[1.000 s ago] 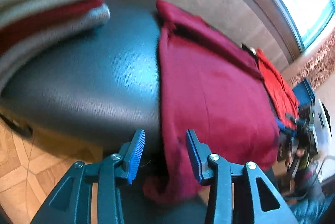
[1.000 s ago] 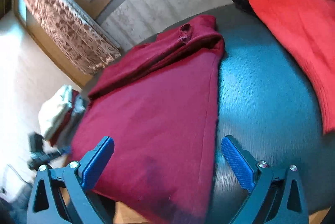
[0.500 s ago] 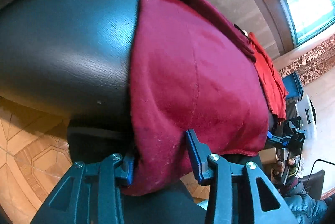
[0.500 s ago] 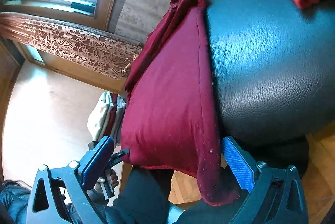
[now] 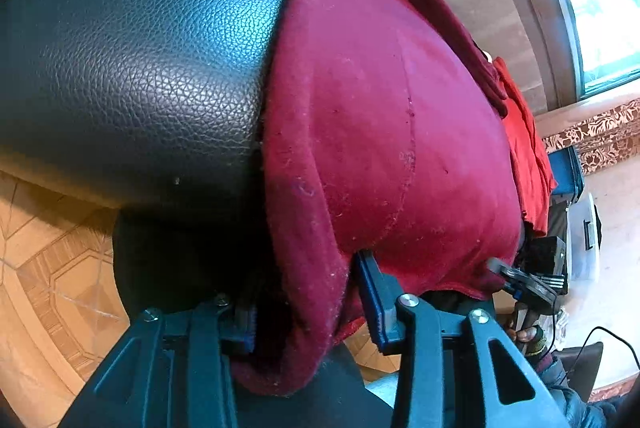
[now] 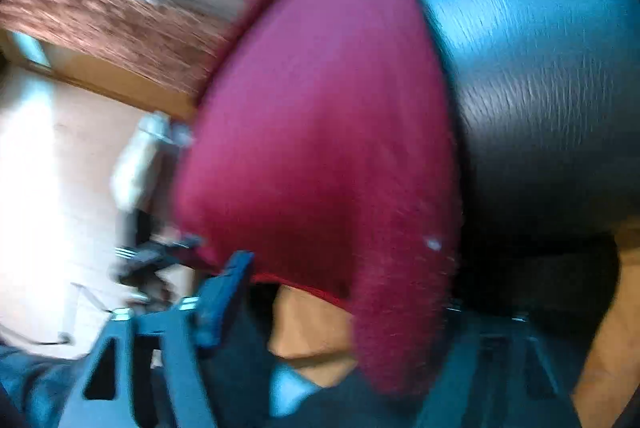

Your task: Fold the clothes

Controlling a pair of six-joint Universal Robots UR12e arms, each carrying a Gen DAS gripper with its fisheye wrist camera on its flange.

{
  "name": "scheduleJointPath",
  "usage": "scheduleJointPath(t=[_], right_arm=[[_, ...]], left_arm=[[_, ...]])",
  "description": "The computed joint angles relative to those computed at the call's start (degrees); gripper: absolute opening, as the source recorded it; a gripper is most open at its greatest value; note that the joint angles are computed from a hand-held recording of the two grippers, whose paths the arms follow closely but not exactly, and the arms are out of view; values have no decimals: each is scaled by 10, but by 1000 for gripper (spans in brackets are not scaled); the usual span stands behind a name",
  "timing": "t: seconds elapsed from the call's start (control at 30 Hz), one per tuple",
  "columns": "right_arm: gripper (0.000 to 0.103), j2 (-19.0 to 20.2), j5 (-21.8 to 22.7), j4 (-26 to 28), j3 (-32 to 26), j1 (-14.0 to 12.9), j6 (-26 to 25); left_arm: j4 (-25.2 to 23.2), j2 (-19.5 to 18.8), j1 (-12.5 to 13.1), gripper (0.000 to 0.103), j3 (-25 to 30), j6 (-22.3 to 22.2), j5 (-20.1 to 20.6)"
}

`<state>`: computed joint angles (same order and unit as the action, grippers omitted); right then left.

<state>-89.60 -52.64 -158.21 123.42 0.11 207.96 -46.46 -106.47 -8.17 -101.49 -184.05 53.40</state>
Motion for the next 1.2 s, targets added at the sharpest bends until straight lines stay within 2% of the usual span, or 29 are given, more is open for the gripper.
scheduleJointPath(t=[0.03, 0.07, 0.17, 0.23, 0.3, 0.33, 0.37, 0.5, 0.6, 0.8, 0.9, 0.97, 1.0, 1.1, 1.13, 1.2], right_arm=[[32, -2, -7, 4, 2, -1, 9], [12, -4, -13, 3, 5, -3, 21], [11, -16, -18, -2, 12, -4, 37], [11, -22, -2, -15, 14, -4, 45], [11, -24, 14, -50, 10, -3, 51], [11, -25, 22, -69, 8, -2, 55], [11, -24, 25, -91, 3, -3, 61], [11, -6, 22, -137, -36, -4, 65], [11, 10, 14, -151, -67, -5, 58], [11, 58, -8, -180, -138, -16, 56], [11, 89, -17, -184, -176, -26, 49], [11, 117, -27, -172, -212, -29, 44], [11, 130, -31, -162, -227, -31, 42], [11, 170, -46, -130, -274, -35, 37], [11, 183, -47, -118, -287, -37, 40], [11, 207, -46, -89, -307, -42, 44]], left_arm=[[-1, 2, -3, 12, 0, 14, 3], [-4, 4, -4, 4, 1, 25, 2], [-1, 12, 0, 3, -3, 38, -40], [26, 18, 14, 3, -14, 25, -111], [65, 21, 28, 3, -25, 0, -186], [84, 22, 31, 3, -26, -10, -200], [104, 22, 34, 3, -25, -24, -212], [249, -1, 44, 3, -11, -137, -271], [330, -29, 39, 3, 31, -198, -279], [479, -107, 23, 3, 142, -362, -233], [485, -154, 13, 3, 214, -404, -198], [460, -173, 2, 3, 252, -415, -169], [433, -191, -4, 3, 283, -417, -152], [355, -219, -11, 3, 329, -409, -117], [322, -224, -15, 3, 340, -401, -98], [266, -235, -18, 3, 349, -395, -88]])
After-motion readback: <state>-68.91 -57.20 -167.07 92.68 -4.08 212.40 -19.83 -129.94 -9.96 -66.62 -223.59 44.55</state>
